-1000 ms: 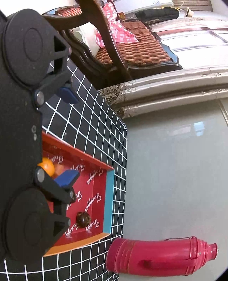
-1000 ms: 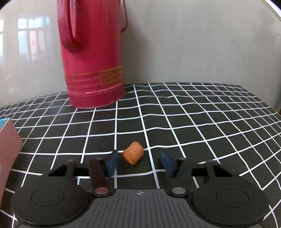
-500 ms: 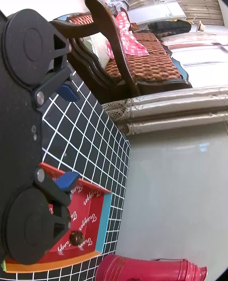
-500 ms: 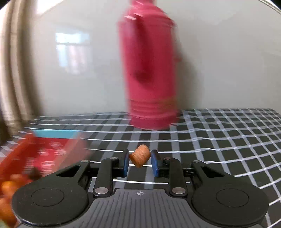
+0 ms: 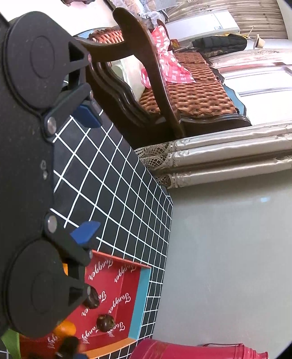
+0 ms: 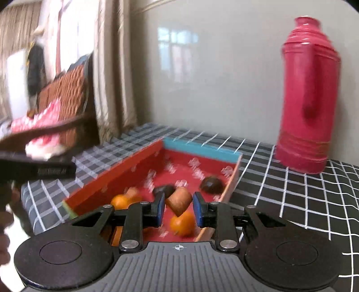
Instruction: Organize fruits
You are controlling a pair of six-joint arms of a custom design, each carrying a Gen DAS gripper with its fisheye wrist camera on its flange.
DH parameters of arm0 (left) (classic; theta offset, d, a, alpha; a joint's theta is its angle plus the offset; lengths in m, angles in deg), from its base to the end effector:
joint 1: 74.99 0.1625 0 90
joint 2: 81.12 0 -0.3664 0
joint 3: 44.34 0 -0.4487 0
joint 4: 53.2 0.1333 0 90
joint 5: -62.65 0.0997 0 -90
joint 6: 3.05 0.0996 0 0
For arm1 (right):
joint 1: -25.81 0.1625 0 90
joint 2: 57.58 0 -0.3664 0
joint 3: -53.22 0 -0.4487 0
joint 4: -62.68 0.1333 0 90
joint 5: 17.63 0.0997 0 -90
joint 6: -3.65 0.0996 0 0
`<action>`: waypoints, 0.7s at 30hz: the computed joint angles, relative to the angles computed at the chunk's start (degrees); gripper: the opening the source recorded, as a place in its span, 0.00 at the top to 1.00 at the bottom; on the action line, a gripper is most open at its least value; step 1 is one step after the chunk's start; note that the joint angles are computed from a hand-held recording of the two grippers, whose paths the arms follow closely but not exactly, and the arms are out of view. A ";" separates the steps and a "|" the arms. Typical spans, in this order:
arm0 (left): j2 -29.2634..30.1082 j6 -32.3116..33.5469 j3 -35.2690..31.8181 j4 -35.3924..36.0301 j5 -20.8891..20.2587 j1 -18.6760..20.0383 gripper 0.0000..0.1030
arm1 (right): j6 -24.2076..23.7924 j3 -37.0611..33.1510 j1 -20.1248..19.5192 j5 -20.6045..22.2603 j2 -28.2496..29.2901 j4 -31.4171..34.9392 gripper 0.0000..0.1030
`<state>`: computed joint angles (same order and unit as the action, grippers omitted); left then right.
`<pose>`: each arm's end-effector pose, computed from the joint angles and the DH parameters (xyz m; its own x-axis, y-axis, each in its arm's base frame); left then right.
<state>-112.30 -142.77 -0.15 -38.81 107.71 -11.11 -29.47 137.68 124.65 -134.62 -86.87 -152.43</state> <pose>-0.1550 -0.7787 0.1302 -0.5645 0.0753 -0.8220 0.7440 0.4778 -0.4671 0.1936 -0.6716 0.0366 -0.7635 0.0529 0.6436 -0.5610 0.4392 -0.7017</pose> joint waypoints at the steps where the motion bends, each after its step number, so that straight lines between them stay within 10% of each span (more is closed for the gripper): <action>1: 0.24 -0.16 -0.46 0.42 -0.01 0.04 0.18 | -0.50 -0.71 0.28 -1.03 0.80 0.00 0.38; 4: 0.65 -0.71 -1.37 1.63 0.52 0.09 0.17 | -3.40 -2.32 0.87 -2.17 2.77 -3.64 0.09; 13: -8.21 -3.05 10.73 3.18 6.82 -1.52 0.06 | 3.34 5.14 2.89 -7.09 -1.38 -14.96 0.00; 21: -21.76 -6.57 27.61 4.75 8.33 -4.77 0.06 | 11.28 14.50 8.62 -19.86 -6.01 -20.99 0.00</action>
